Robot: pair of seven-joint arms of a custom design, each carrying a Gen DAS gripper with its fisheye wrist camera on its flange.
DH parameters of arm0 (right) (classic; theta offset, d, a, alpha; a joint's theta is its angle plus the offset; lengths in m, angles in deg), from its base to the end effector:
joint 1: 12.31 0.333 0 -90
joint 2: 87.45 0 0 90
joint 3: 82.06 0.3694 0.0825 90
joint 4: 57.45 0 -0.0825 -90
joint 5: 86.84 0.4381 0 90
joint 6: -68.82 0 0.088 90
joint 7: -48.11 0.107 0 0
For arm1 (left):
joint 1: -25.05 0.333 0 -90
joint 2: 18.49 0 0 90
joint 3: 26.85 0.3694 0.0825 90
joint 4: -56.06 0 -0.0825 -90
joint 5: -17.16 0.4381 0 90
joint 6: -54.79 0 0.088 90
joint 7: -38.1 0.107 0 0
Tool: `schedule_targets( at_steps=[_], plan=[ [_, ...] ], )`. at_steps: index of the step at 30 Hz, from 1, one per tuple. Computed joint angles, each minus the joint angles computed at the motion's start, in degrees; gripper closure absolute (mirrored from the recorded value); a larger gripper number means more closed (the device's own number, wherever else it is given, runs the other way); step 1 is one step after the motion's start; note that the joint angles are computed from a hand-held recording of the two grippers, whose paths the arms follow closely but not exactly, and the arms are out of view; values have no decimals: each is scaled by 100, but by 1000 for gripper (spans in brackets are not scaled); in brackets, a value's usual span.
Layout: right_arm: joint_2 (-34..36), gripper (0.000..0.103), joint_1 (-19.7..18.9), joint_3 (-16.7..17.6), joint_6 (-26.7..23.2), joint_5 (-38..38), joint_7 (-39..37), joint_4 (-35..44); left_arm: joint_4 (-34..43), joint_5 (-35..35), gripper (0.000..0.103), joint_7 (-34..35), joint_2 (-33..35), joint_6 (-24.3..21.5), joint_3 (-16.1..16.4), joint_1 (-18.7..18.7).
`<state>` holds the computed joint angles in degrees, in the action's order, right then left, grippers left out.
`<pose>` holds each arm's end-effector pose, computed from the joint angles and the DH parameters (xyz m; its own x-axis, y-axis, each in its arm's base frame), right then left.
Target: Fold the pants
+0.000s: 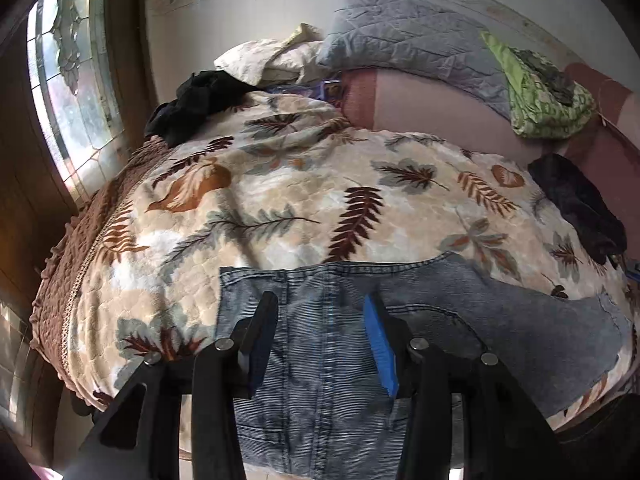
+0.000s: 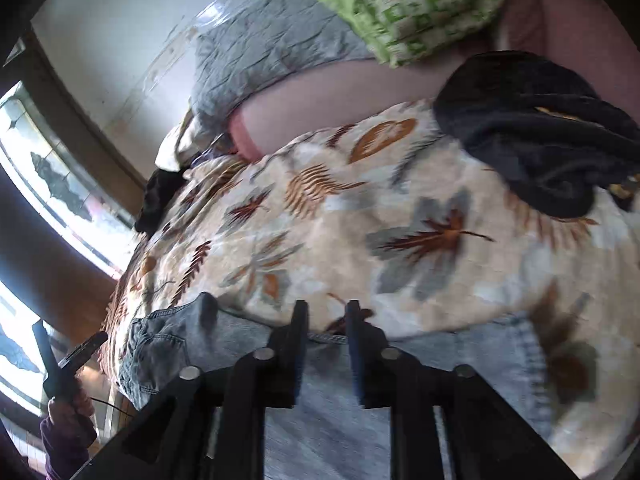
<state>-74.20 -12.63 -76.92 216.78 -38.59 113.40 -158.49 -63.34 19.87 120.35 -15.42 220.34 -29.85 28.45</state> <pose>0.7271 0.0423 0.5233 0.0909 -0.8544 -0.5116 -0.8005 0.2429 -0.5479 0.6534 0.0024 0.5138 0.0803 -0.9952 0.0553 -0.7259 -0.0964 -0.6811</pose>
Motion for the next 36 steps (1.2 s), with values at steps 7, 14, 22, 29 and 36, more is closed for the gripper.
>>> schedule_targets(
  at_steps=[7,14,22,29,36],
  plan=[
    [-1069,19,-405,-609,-732,1820,-363,-1568,452,-1546,54,1504,416,-492,-606,-588],
    [-751,19,-242,-791,-450,2896,-555,-1820,580,-719,54,563,832,-1122,-412,-1115],
    [-283,83,-179,-566,-259,1873,-62,-1328,268,-158,55,151,785,-1156,-250,-1093],
    [-1087,83,-205,-688,-833,2754,-330,-1825,318,672,60,-143,779,-1367,-186,-1111],
    [-881,41,-282,-819,-150,1352,1187,-2172,342,1083,60,-544,656,-1621,-177,-1174]
  ],
)
